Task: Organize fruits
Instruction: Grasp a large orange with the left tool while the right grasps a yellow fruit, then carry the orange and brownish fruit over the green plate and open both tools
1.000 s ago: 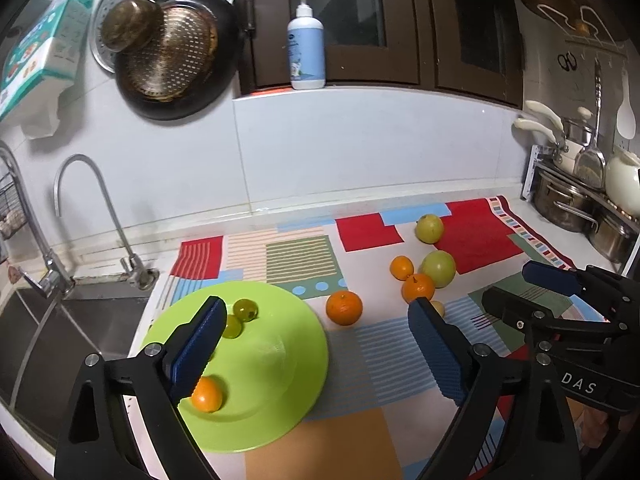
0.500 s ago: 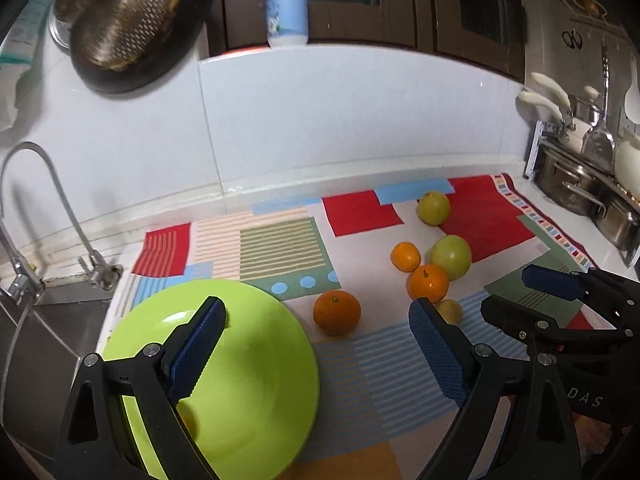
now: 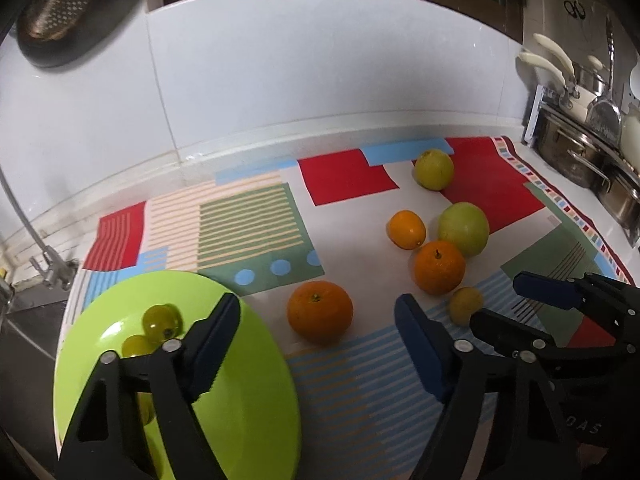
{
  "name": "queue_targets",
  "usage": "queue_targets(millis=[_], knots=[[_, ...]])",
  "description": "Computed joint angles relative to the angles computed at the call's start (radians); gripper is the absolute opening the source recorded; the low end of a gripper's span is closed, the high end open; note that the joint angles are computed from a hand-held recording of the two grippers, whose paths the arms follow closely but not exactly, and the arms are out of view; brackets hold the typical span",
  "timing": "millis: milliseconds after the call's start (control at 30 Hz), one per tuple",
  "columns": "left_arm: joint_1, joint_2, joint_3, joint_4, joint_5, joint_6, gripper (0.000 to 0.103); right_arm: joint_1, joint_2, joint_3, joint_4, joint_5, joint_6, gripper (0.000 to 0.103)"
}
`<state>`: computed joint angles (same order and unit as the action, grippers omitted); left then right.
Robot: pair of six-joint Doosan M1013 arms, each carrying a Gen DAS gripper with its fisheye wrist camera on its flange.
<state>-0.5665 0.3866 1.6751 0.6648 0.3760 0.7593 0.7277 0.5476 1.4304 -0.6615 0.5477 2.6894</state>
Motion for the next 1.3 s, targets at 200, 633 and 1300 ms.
queue_targets(millis=[200,633,1300], knots=[[0.013,0.033,-0.039,-0.176,0.023,0.178,0.060,-0.010,0.015,-0.015,0.049,-0.004,-0.040,0.050],[0.013,0.062,-0.066,-0.197,0.072,0.210,0.043,-0.025,0.036,-0.032,0.157,-0.018,-0.136,0.029],[-0.004,-0.026,0.008,-0.114,0.022,0.092,0.042,-0.001,-0.009,-0.002,0.045,-0.043,-0.059,0.028]])
